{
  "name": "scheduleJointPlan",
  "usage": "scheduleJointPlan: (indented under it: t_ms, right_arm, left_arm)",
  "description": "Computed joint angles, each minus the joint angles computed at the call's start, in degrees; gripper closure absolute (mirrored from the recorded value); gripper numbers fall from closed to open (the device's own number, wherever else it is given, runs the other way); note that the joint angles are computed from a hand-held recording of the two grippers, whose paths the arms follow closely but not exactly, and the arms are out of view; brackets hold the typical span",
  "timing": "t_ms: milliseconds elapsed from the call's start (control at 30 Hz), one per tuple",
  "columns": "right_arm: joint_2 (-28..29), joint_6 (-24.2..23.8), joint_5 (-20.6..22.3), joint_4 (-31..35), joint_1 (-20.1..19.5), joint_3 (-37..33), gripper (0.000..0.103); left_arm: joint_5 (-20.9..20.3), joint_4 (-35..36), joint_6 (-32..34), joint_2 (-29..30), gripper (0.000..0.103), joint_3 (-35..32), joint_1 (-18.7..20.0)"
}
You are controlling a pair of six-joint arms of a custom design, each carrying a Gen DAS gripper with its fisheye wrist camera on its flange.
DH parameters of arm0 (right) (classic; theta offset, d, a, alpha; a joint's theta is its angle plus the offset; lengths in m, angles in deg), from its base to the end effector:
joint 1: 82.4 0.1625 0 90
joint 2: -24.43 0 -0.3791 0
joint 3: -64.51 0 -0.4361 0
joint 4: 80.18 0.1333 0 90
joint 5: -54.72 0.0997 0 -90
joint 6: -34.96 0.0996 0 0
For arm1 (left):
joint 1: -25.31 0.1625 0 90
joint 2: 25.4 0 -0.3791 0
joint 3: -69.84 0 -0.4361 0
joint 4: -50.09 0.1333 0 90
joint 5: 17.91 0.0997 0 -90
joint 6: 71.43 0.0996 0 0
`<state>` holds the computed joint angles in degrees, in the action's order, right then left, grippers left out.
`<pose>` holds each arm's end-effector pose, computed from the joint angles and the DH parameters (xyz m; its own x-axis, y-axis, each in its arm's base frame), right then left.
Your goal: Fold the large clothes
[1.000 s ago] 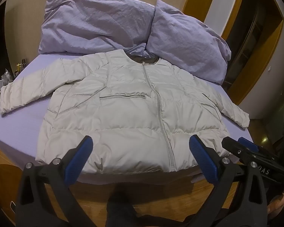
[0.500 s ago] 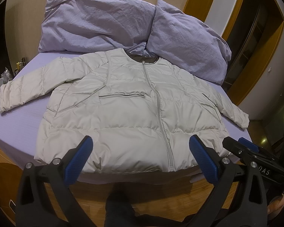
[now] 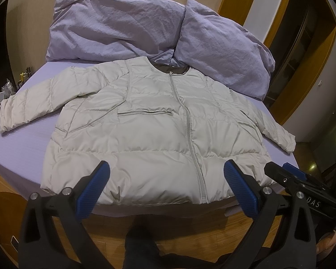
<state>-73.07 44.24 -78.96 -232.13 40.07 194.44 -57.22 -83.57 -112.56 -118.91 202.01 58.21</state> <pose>0.2911 -0.3373 0.2909 -0.8578 0.0185 0.5137 -0.3332 0.7409 -0.5832 -0.2402 -0.4059 0.2143 -0.8520 0.0171 -0.5232 0.3664 0.7334 -0.5726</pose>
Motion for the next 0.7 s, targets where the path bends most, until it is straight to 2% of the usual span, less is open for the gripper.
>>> scheduleJointPlan:
  t_ms: [700]
  right_arm:
    - [0.39, -0.22, 0.18, -0.61, -0.39, 0.09, 0.007]
  left_arm:
    - [-0.31, -0.77, 0.02, 0.68, 0.002, -0.01, 0.40]
